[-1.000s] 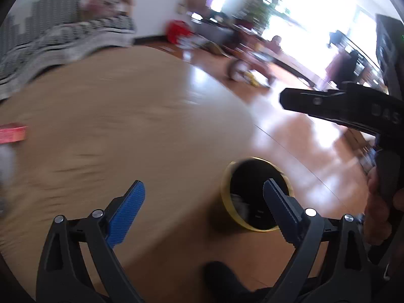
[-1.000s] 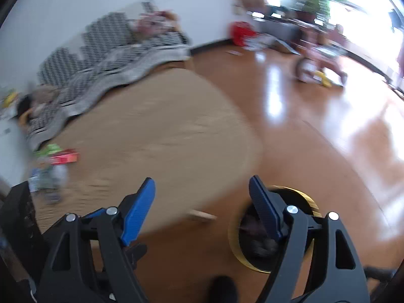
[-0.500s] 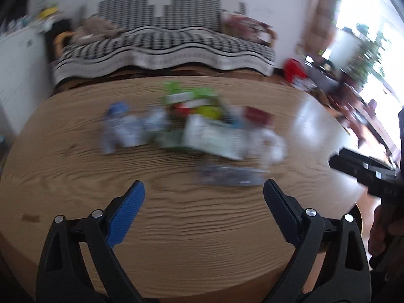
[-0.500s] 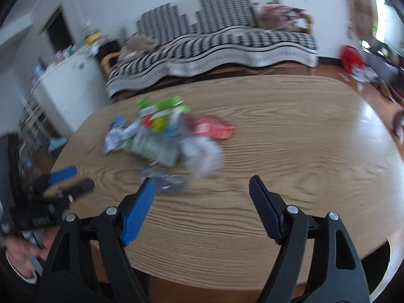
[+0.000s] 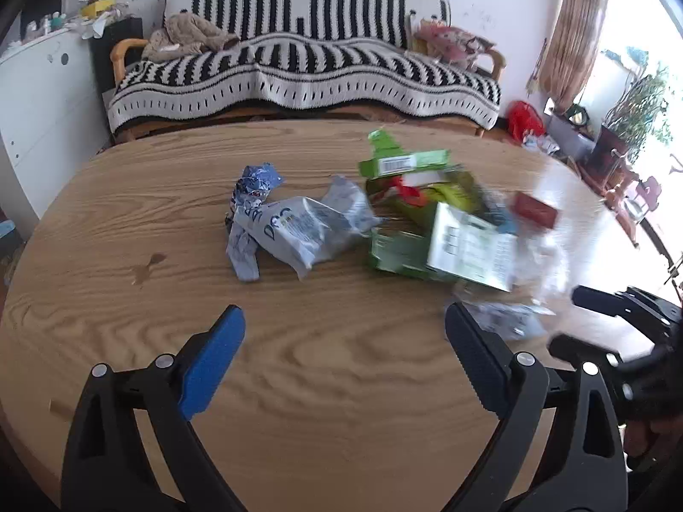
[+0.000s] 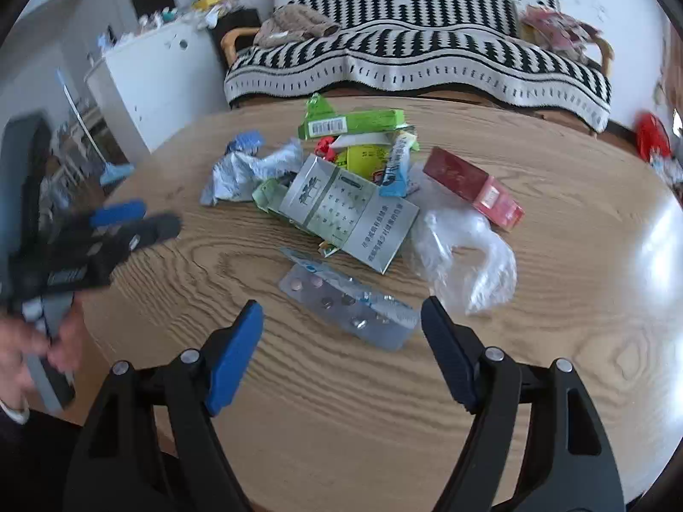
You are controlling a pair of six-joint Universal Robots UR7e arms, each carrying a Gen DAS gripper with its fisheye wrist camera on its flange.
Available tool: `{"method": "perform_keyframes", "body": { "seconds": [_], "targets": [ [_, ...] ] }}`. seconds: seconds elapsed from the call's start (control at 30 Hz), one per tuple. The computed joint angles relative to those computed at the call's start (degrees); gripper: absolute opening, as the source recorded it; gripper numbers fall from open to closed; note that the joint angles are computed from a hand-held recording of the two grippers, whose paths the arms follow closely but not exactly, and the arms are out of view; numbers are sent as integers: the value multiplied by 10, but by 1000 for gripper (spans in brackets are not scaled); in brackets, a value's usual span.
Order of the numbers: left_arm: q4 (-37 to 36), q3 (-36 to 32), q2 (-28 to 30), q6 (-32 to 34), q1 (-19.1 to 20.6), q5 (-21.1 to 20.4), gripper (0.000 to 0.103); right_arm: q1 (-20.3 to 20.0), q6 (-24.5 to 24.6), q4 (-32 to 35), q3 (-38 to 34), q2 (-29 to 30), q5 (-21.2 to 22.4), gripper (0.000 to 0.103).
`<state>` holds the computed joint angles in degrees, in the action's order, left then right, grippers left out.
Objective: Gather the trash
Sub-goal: 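Move both tools back over the trash pile on the table, then grasp the white crumpled wrapper with the left tool while the right tool grasps the blister pack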
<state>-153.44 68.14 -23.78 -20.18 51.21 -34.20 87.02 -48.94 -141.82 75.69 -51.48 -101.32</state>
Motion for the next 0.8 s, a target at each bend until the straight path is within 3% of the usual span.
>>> {"method": "perform_keyframes", "body": {
  "seconds": [0.13, 0.23, 0.33, 0.47, 0.57, 0.67, 0.77, 0.8],
  "targets": [
    [28, -70, 31, 32, 27, -4, 92, 3, -26, -10, -13, 26, -22, 74],
    [24, -119, 56, 95, 35, 26, 92, 5, -56, -27, -23, 47, -42, 74],
    [48, -169, 72, 166, 46, 1, 92, 3, -73, -14, -39, 60, -39, 74],
    [97, -224, 102, 274, 53, 9, 91, 2, -88, 2, -58, 73, -36, 74],
    [111, -225, 96, 274, 62, -15, 88, 1, -99, 16, -77, 86, -45, 73],
    [113, -228, 97, 293, 67, -18, 81, -1, -108, 33, -95, 96, -46, 67],
    [120, -232, 100, 302, 67, -27, 74, -1, -120, 46, -101, 98, -45, 47],
    [115, -229, 100, 306, 64, -26, 62, 0, -122, 49, -99, 96, -45, 40]
  ]
}}
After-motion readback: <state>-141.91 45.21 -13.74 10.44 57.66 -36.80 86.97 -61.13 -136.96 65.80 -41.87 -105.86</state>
